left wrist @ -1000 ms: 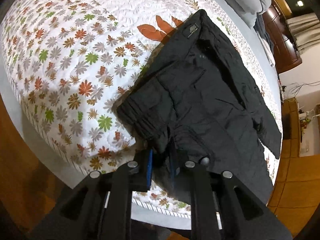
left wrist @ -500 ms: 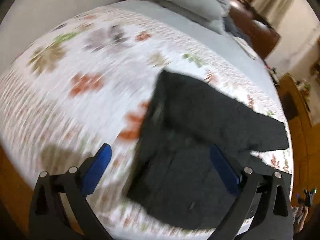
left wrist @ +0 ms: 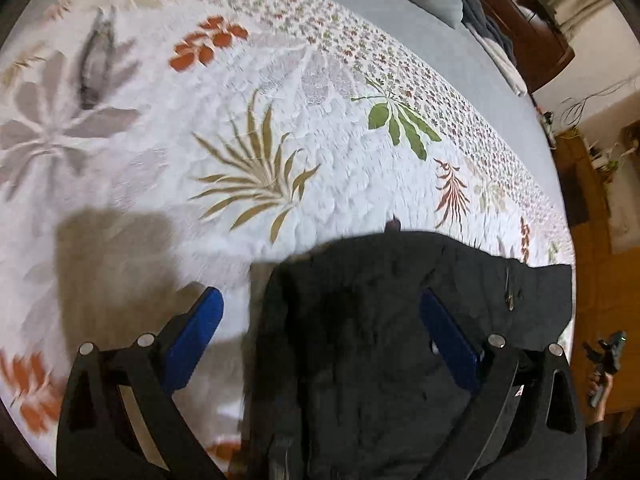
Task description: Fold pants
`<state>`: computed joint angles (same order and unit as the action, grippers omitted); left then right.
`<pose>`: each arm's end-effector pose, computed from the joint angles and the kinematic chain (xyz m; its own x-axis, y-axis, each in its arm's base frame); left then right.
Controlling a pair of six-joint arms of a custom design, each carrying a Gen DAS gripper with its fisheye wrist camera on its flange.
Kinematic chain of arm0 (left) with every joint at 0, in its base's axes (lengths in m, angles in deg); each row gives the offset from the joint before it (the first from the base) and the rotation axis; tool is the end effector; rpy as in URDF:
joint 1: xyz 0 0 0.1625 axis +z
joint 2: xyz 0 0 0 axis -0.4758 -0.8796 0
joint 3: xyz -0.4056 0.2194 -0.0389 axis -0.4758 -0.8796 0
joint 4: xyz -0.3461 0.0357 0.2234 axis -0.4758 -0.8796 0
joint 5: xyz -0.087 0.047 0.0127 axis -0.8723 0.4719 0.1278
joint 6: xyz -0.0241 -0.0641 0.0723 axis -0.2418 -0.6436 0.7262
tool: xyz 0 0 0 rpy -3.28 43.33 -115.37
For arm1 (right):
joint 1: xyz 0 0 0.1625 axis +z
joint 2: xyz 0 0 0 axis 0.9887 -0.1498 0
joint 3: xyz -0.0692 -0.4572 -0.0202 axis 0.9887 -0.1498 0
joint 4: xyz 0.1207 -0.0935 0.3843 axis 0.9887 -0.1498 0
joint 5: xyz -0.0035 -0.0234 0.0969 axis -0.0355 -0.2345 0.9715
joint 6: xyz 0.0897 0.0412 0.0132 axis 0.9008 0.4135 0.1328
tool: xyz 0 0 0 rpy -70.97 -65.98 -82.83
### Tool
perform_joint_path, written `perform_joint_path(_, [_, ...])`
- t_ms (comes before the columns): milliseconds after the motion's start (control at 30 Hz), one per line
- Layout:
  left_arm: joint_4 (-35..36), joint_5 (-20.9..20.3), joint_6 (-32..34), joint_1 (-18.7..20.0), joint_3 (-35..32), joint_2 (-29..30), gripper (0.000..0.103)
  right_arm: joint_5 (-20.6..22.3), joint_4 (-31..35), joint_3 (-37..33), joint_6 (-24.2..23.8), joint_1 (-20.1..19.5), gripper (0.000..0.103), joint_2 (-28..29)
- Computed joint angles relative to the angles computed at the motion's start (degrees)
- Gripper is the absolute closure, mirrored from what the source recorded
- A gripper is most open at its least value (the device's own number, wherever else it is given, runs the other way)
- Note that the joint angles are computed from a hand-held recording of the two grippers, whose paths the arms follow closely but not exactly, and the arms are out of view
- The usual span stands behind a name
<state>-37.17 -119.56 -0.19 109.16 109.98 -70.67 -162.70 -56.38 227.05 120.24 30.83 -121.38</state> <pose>0.0506 -0.7048 0.4684 -0.9188 0.2461 -0.3085 0.2750 0.9600 -0.0533 0.1607 -0.2050 0.3683 -0.8442 0.5237 0.1143 0.2998 0.6382 -0.7091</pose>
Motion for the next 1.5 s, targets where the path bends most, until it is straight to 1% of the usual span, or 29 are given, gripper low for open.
perform_joint_path(33, [0.9, -0.6, 0.2, 0.4, -1.1, 1.0, 0.005, 1.5, -1.7, -0.4, -2.6, -2.1, 0.004, 0.8])
perform_joint_path(67, [2.8, -1.4, 0.5, 0.9, -2.3, 2.1, 0.005, 3.5, -3.4, -1.1, -6.1, -5.1, 0.004, 1.8])
perform_joint_path(167, [4.8, -1.1, 2.8, 1.2, -3.0, 3.1, 0.007, 6.5, -4.9, -3.1, -12.8, -10.1, 0.004, 3.4])
perform_joint_path(200, [4.6, -1.5, 3.7, 1.5, -3.1, 3.0, 0.013, 7.5, -5.0, -3.9, -15.7, -12.3, 0.004, 3.5])
perform_joint_path(233, [4.4, -2.3, 3.8, 1.9, -3.3, 3.1, 0.03, 7.9, -4.9, -4.6, -17.4, -13.9, 0.004, 3.6])
perform_joint_path(267, [4.4, -2.8, 3.7, 2.1, -3.5, 3.2, 0.038, 8.4, -4.7, -5.3, -18.9, -15.5, 0.004, 3.4])
perform_joint_path(300, [4.3, -4.1, 3.7, 2.5, -3.7, 3.1, 0.062, 9.3, -4.5, -6.2, -21.3, -18.4, 0.004, 2.9])
perform_joint_path(333, [4.9, -5.3, 3.4, 2.8, -4.0, 3.2, 0.075, 10.0, -4.4, -6.6, -22.9, -20.3, 0.004, 2.5])
perform_joint_path(367, [3.9, -5.3, 3.4, 2.9, -3.3, 2.9, 0.077, 11.0, -4.7, -7.3, -25.3, -23.0, 0.004, 2.2])
perform_joint_path(400, [3.3, -5.5, 3.3, 3.1, -2.8, 2.6, 0.083, 11.8, -5.1, -7.8, -27.1, -25.0, 0.004, 2.1])
perform_joint_path(500, [2.7, -7.1, 1.8, 3.8, -2.9, 2.7, 0.085, 15.0, -6.1, -9.1, -32.5, -31.6, 0.004, 2.4])
perform_joint_path(567, [1.7, -6.5, 1.5, 3.6, -2.1, 2.4, 0.086, 16.6, -7.1, -9.8, -35.5, -35.5, 0.004, 3.0])
perform_joint_path(600, [0.8, -6.2, 1.2, 3.6, -1.5, 2.4, 0.087, 18.2, -7.8, -10.2, -37.2, -38.1, 0.004, 3.5])
perform_joint_path(733, [-1.3, -5.4, -0.1, 3.5, -0.2, 2.3, 0.087, 20.7, -8.9, -12.2, -41.3, -43.1, 0.004, 6.3])
perform_joint_path(833, [-1.9, -3.7, -0.6, 2.9, 0.2, 2.5, 0.086, 23.2, -9.5, -13.8, -43.8, -45.0, 0.004, 8.1])
perform_joint_path(900, [-2.4, -2.7, -1.0, 2.6, 0.6, 2.5, 0.085, 24.7, -8.9, -14.6, -44.9, -45.4, 0.003, 9.4])
perform_joint_path(967, [-2.6, -2.3, -1.4, 2.4, 0.8, 2.5, 0.085, 23.2, -8.6, -15.2, -45.2, -44.5, 0.003, 11.1])
perform_joint_path(1033, [-3.1, -1.7, -1.7, 2.1, 1.2, 2.3, 0.085, 23.3, -8.6, -15.1, -46.0, -43.9, 0.003, 11.9])
perform_joint_path(1067, [-3.5, -1.4, -1.9, 2.0, 1.5, 2.1, 0.085, 25.4, -7.9, -14.8, -46.7, -44.3, 0.014, 11.5])
perform_joint_path(1100, [-3.8, -1.0, -2.2, 1.8, 1.9, 2.0, 0.085, 26.5, -6.9, -14.7, -46.7, -44.6, 0.024, 11.1])
perform_joint_path(1133, [-4.1, -0.4, -2.5, 1.5, 2.2, 1.8, 0.085, 27.6, -5.9, -14.6, -47.0, -45.0, 0.049, 10.5])
perform_joint_path(1167, [-4.4, 0.3, -2.6, 1.3, 2.5, 1.7, 0.086, 26.9, -5.4, -14.4, -46.9, -44.9, 0.072, 10.1])
perform_joint_path(1200, [-4.9, 1.3, -2.9, 0.9, 3.0, 1.5, 0.086, 25.9, -5.6, -13.7, -46.6, -44.6, 0.09, 9.2])
perform_joint_path(1267, [-6.2, 3.0, -3.3, 0.2, 3.9, 1.1, 0.087, 23.6, -7.8, -12.3, -47.0, -43.0, 0.091, 7.8])
perform_joint_path(1367, [-9.3, 5.1, -4.1, -0.9, 6.0, -0.2, 0.089, 22.3, -9.8, -11.0, -46.3, -40.4, 0.093, 4.8])
perform_joint_path(1433, [-10.9, 6.0, -4.6, -1.8, 7.1, -1.3, 0.089, 19.7, -9.6, -10.7, -44.8, -37.4, 0.093, 3.4])
perform_joint_path(1500, [-11.0, 5.8, -5.2, -2.4, 7.2, -2.1, 0.09, 15.8, -8.1, -11.0, -42.2, -32.8, 0.094, 2.2])
